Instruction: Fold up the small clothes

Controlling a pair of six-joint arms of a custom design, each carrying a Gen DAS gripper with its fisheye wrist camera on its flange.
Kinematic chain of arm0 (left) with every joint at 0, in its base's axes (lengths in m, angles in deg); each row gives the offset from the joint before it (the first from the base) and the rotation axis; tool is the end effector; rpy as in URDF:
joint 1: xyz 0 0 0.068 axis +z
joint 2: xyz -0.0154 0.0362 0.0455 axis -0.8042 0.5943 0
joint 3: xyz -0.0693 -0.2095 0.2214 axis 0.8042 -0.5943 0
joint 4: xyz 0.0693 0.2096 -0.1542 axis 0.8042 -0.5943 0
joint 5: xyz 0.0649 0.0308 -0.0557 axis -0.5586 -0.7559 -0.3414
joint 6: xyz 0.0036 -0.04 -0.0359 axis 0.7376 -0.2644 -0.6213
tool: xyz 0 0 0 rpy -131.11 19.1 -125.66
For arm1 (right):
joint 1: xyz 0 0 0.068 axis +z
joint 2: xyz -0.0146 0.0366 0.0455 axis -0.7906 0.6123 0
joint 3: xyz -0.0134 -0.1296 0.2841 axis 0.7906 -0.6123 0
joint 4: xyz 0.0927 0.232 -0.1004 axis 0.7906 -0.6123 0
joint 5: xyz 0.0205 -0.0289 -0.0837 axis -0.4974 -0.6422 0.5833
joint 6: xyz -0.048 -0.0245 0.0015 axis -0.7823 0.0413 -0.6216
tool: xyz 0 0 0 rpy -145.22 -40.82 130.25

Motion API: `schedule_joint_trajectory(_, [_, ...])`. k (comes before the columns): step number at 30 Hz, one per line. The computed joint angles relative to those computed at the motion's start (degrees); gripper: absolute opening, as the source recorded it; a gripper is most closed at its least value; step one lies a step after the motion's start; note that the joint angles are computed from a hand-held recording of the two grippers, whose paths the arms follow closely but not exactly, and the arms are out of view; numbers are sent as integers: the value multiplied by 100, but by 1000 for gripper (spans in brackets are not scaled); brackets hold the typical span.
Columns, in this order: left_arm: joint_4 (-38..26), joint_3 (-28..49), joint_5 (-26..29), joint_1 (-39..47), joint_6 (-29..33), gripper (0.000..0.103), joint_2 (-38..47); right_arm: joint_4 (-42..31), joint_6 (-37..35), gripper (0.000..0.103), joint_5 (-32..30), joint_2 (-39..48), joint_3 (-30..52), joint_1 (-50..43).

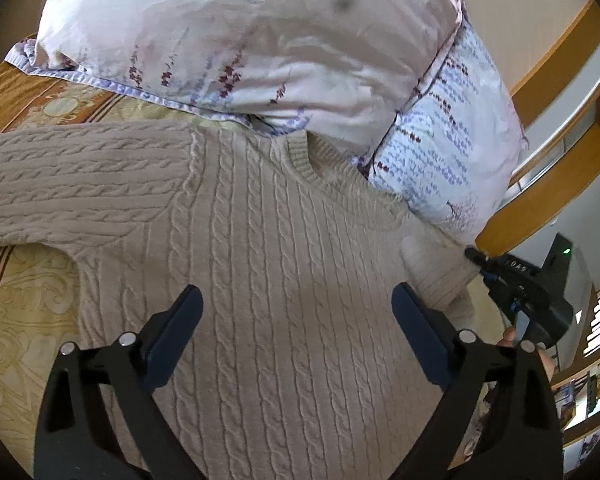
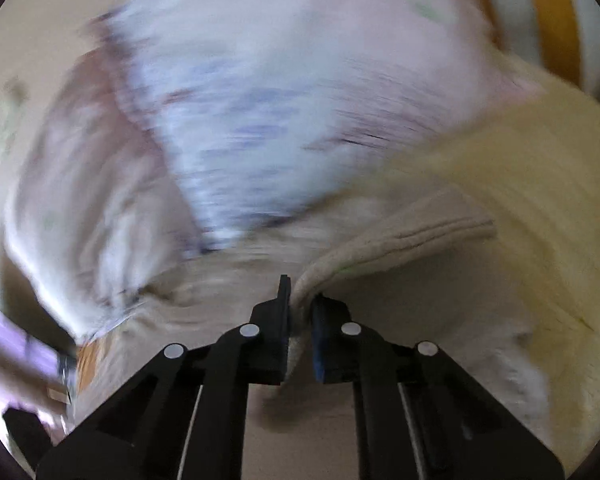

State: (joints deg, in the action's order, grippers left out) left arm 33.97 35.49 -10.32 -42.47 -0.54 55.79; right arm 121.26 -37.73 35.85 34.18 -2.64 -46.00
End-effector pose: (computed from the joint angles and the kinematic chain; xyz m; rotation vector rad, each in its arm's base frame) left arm 0.2838 0.0331 0.1092 -0.0163 2.4158 -0.7722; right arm 0.3004 0.0356 0.1142 0.5932 2.2589 0.4747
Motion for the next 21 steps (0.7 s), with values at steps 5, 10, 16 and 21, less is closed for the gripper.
schedule_joint_trajectory(5, [-11,72,385,155,-179,88,157,-599,-719,14,-154,204,856,1400])
schedule_joint_trajectory(10, [-126,243,606,165,-429,80,496,-1387,-866,34,-1057,892,1576,1799])
schedule_joint_trajectory(16, [-673,827,747,-36,-856,65,1113,-627,124,44,-1446,187,203,716])
schedule_joint_trajectory(21, [-697,1124,419,-193,-1322,56,1267,998,1351,44,-2217,366,-1221,-1090])
